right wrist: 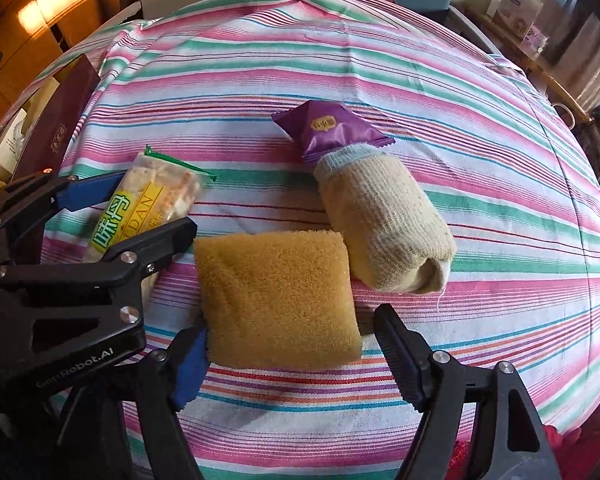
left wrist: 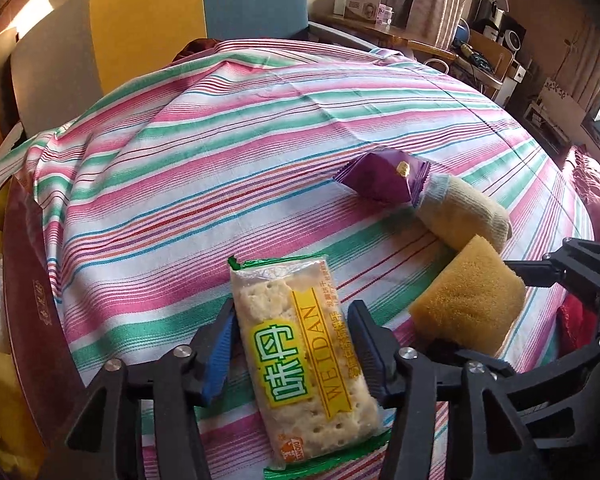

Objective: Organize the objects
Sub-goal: 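Lift the yellow sponge with the right tool beside the left tool's cracker packet, then lower the cracker packet into the tray and open the left tool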

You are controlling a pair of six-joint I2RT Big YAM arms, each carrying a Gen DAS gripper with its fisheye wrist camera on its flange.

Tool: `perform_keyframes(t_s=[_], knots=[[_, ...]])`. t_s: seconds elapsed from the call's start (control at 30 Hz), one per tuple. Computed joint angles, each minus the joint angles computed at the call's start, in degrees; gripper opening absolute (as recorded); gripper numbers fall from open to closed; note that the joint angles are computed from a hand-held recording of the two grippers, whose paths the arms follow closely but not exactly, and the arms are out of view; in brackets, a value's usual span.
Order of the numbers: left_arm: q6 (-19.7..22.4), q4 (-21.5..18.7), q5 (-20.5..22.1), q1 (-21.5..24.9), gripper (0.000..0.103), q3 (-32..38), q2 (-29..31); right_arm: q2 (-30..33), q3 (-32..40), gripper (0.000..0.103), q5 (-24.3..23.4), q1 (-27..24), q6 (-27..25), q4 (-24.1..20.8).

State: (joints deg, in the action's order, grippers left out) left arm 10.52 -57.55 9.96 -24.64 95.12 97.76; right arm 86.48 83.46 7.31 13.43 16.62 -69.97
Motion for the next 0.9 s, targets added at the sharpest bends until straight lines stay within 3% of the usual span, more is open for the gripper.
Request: perform_keyframes(t_s=[0.2,0.33,0.6,0.9], knots=[[-0.37,0.57,2.27,1.33,0.047,-1.72,-1.57,1.06,1.33,0.081,-0.69,-0.35,0.12,-0.16],[-0.76,1.00,4.08,2.56,0.047,-3.51,-3.69,0.85,1.34,0.065,-1.84,0.33,-0.96,1.09],[-1.29,4.22,6.14,5.30,0.047,-5.84,-9.23,1.79,2.35,0.064,-1.89,0.35,-1.13,0.96],[-1.67,4.63,7.42,8.83,0.047,-6.63,-12.80,0.90,1.40,0.064,-1.95,-0.08,-1.57,1.18]])
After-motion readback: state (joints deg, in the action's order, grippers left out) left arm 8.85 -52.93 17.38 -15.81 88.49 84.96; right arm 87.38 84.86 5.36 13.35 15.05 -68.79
